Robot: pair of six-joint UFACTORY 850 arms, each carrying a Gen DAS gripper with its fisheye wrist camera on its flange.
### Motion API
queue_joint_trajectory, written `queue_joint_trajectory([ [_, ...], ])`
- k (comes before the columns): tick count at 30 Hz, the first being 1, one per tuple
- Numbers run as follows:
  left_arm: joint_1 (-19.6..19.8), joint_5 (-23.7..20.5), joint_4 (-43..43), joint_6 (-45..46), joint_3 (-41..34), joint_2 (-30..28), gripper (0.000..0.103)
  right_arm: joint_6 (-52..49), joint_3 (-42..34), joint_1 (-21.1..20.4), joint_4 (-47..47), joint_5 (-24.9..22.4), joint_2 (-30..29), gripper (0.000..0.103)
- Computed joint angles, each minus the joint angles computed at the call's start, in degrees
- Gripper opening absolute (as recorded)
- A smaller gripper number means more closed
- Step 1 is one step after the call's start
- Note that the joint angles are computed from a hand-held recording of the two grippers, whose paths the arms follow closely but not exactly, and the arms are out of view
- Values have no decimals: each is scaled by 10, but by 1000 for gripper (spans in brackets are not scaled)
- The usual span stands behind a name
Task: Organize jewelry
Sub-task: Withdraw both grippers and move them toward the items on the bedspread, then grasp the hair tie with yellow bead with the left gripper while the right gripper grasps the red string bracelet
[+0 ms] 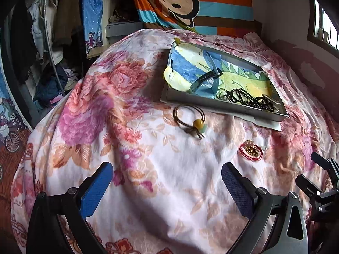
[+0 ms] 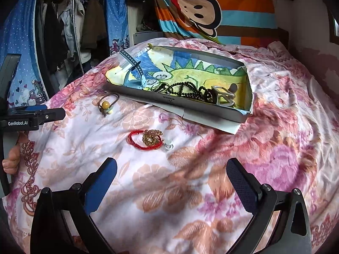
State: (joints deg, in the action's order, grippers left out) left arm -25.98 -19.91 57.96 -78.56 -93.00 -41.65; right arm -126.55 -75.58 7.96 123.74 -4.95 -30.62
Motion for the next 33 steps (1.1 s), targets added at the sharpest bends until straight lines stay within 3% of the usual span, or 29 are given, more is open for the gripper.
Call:
queue_joint_trajectory([
  [11,14,57,-33,72,-74,-52,103,290,-56,-12,-279,-44,-44,99],
  [13,16,68,-67,121,-93,-65,102,370,-70,-14,-358,-57,-55,86],
  [20,15,42,-200,299,-170,-118,82,621,-126,-16,-592,-112,-98,52],
  [24,17,20,-277,381,-209,-144,69,692,-147,-17,-638,-148,-117,46],
  [28,20,-2,-330,427,-239,-166,66,720,-162,-21,-627,-186,-132,46],
  [33,23,-11,-350,438,-263,-182,63,755,-171,-21,-618,-194,-146,46],
])
